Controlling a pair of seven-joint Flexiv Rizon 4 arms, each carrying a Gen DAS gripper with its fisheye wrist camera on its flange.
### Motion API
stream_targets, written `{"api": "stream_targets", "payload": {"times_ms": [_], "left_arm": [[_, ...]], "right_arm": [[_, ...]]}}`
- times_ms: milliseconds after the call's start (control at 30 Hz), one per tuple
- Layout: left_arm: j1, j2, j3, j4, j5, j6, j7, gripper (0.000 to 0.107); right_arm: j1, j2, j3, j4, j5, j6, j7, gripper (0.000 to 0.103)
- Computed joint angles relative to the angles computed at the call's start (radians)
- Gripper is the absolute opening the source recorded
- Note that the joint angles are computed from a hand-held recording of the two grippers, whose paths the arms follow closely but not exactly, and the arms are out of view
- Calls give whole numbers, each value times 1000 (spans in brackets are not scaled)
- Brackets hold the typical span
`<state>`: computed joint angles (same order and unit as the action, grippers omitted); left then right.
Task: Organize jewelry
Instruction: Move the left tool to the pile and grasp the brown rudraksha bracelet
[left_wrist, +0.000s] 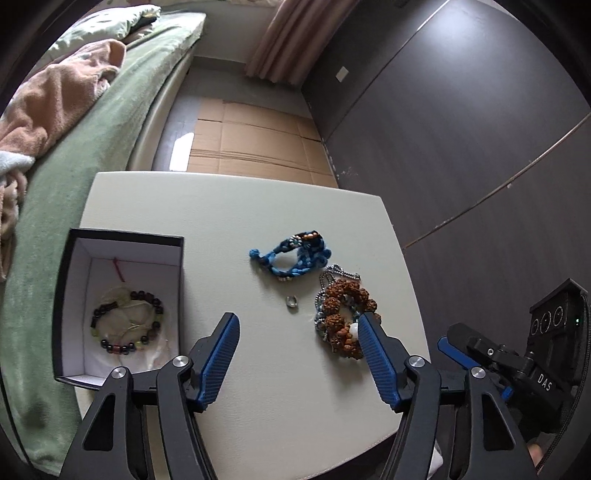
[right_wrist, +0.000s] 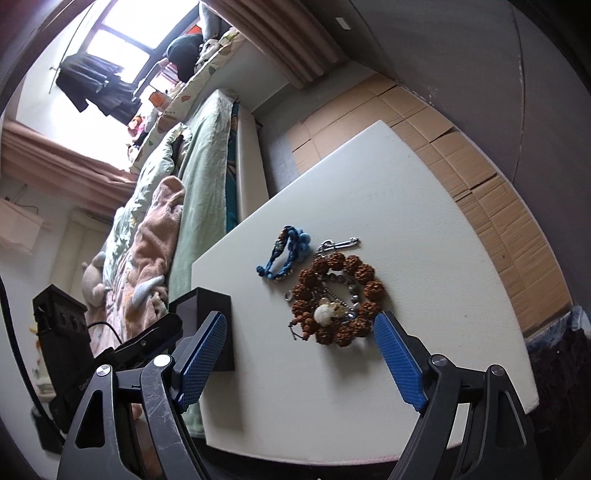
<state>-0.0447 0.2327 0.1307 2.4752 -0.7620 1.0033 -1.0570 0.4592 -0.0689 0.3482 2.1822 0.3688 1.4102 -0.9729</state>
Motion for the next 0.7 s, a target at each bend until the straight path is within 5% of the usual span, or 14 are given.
{"api": "stream_targets", "payload": {"times_ms": [267, 700], "left_arm": [[-22, -85, -49, -30, 45, 4, -50, 51], [-36, -183, -100, -85, 235, 56, -177, 43]], "right_arm": [[-17, 45, -24, 64, -1, 10, 26, 83], [-20, 76, -43, 107, 18, -7, 25, 82]]}}
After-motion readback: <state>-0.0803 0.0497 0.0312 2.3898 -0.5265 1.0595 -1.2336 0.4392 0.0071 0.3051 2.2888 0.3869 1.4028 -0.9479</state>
